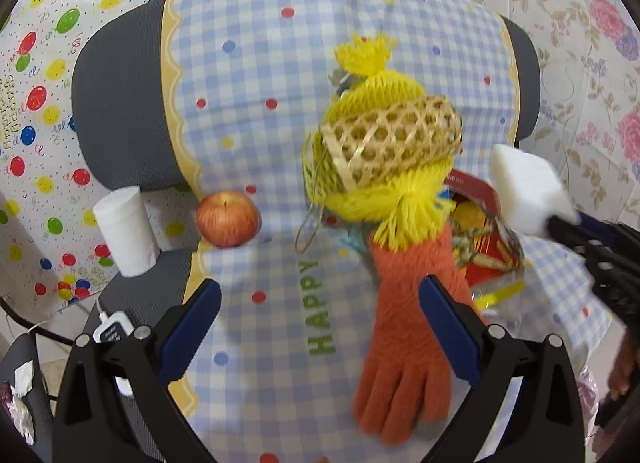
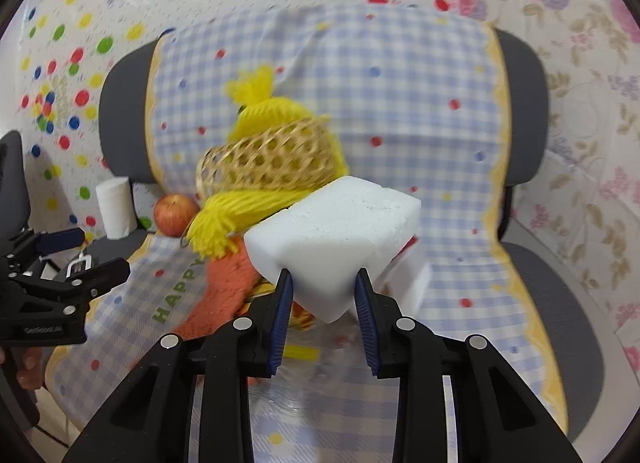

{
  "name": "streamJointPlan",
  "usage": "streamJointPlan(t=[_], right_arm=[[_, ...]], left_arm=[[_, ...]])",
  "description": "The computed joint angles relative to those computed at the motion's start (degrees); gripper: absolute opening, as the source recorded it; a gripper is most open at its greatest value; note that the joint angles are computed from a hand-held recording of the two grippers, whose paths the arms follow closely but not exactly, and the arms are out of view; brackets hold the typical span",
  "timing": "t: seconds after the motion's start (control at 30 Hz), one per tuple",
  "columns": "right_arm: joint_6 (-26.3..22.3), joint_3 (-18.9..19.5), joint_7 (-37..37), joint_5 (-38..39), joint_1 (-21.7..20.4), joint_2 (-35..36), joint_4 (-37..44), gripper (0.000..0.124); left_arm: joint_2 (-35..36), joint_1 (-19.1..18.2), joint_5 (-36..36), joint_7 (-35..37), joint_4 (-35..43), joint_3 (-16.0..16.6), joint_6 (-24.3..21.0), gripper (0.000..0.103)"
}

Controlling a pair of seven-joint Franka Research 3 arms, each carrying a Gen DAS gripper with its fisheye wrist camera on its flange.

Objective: Collect trash
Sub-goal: 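Grasp the white foam block with the right gripper while the left gripper grasps the woven bamboo basket, then carry the foam block and bamboo basket over the pink trash bin with both grippers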

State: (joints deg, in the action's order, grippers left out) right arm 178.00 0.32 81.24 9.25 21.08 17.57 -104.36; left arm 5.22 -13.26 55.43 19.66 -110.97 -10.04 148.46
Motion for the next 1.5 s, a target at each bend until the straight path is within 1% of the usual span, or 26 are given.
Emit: streamJointPlan(t=[0.03, 0.07, 0.17, 0.2, 0.23, 0.3, 0.4, 0.43, 0.57, 0.7, 0.83, 0.87, 0.97, 1.03, 1.07, 1.1, 1.13, 1.2, 1.23, 1.27, 1.3, 1.37, 1.4, 1.43, 1.47, 1.5], right_arm=[[0.2, -2.1, 1.5, -0.8, 1.2, -1.0, -0.8, 0.032], [0.6, -2.8, 2.0, -1.2, 1.4, -1.8, -1.5, 0.032], [1.1, -10.5, 7.9, -7.4, 6.6, -3.2, -3.2, 0.032], [1.2, -13.6, 11.0, -10.6, 8.6, -3.5, -3.7, 0.032], [1.0, -14.7, 12.2, -12.0, 9.1, -3.6, -3.9, 0.032], [1.1, -14.0, 13.4, -13.3, 7.7, -3.9, -4.3, 0.032], [1.0, -12.5, 14.3, -14.1, 5.7, -3.7, -4.2, 0.032], [0.7, -11.1, 13.8, -13.5, 4.3, -3.1, -3.4, 0.033], [-0.4, -7.5, 11.8, -11.3, 0.9, -1.7, -1.3, 0.033], [-1.0, -6.3, 10.2, -9.9, -0.3, -0.2, 0.3, 0.034], [-2.3, -4.9, 8.5, -8.0, -1.5, 1.4, 1.8, 0.034], [-2.6, -4.5, 8.0, -7.5, -1.8, 1.7, 2.2, 0.034], [-3.2, -4.7, 7.6, -7.1, -1.4, 2.2, 2.6, 0.034], [-3.3, -5.4, 8.1, -7.3, -0.8, 2.1, 2.3, 0.034], [-3.3, -5.6, 8.3, -7.4, -0.6, 2.0, 2.2, 0.034], [-3.3, -6.0, 8.6, -7.7, -0.4, 1.8, 2.0, 0.034], [-3.4, -6.2, 8.8, -7.8, -0.3, 1.6, 1.8, 0.034], [-3.2, -6.7, 9.6, -8.4, 0.2, 1.1, 1.0, 0.034], [-3.1, -7.0, 10.0, -8.7, 0.4, 0.8, 0.6, 0.034], [-3.0, -7.2, 10.3, -9.0, 0.6, 0.6, 0.4, 0.034], [-2.7, -7.7, 10.9, -9.7, 1.0, 0.2, -0.1, 0.034], [-1.9, -9.2, 12.5, -11.3, 2.2, -0.7, -1.3, 0.034], [-1.4, -10.3, 13.6, -12.4, 3.0, -1.3, -2.0, 0.034], [-1.1, -11.0, 14.4, -13.3, 3.5, -1.7, -2.5, 0.034], [-0.8, -12.2, 15.7, -14.6, 4.5, -2.4, -3.2, 0.034], [-0.5, -12.8, 16.7, -15.6, 5.0, -3.0, -3.9, 0.034]], left_arm=[[0.4, 0.1, 0.1, -0.1, 0.6, 0.1, 0.4, 0.096], [1.0, 0.2, 0.5, -0.1, 1.6, 0.3, 0.8, 0.096], [3.2, 0.4, 0.7, 1.4, 4.5, 0.9, 2.7, 0.095], [4.1, 0.4, 0.1, 2.3, 5.7, 1.1, 3.0, 0.091], [4.8, 0.4, -0.6, 3.2, 6.7, 1.4, 3.5, 0.088], [6.5, 0.2, -1.2, 4.7, 9.0, 1.9, 4.2, 0.084], [9.5, -0.5, -1.9, 7.6, 13.8, 2.8, 4.5, 0.071], [10.6, -0.7, -2.3, 8.8, 15.6, 3.2, 4.4, 0.068], [15.6, -1.9, -6.0, 15.0, 23.5, 4.0, 1.8, 0.066], [16.9, -1.7, -10.8, 17.5, 23.1, 4.7, 3.4, 0.073], [17.7, 0.6, -16.3, 19.4, 19.9, 4.8, 10.0, 0.073], [18.3, 1.7, -18.1, 20.9, 19.5, 4.3, 12.6, 0.073], [19.1, 2.9, -22.0, 24.8, 19.2, 3.6, 17.4, 0.071], [19.7, 3.8, -25.0, 28.5, 19.7, 2.4, 18.9, 0.059], [20.0, 4.7, -27.2, 31.3, 19.8, 1.0, 19.8, 0.056], [20.1, 5.2, -28.8, 33.4, 19.8, 0.2, 20.4, 0.050], [20.0, 5.2, -30.0, 34.9, 19.7, -0.1, 20.8, 0.042], [20.2, 5.2, -32.1, 38.1, 20.0, -0.9, 21.4, 0.033], [20.0, 5.3, -33.2, 39.4, 19.7, -1.3, 21.9, 0.021], [19.8, 6.4, -35.0, 41.9, 19.2, -3.0, 22.9, 0.016], [19.8, 6.1, -35.8, 43.0, 19.2, -3.0, 23.7, 0.013], [19.1, 2.7, -34.0, 42.1, 19.2, 0.5, 25.5, 0.005], [18.7, 0.1, -32.1, 40.3, 19.3, 3.4, 26.6, 0.003], [18.0, -3.6, -29.0, 37.2, 19.4, 7.8, 27.9, 0.003], [17.6, -6.1, -26.5, 34.7, 19.7, 10.7, 28.5, 0.003], [17.1, -6.8, -25.0, 33.5, 19.7, 11.6, 29.2, 0.003]])
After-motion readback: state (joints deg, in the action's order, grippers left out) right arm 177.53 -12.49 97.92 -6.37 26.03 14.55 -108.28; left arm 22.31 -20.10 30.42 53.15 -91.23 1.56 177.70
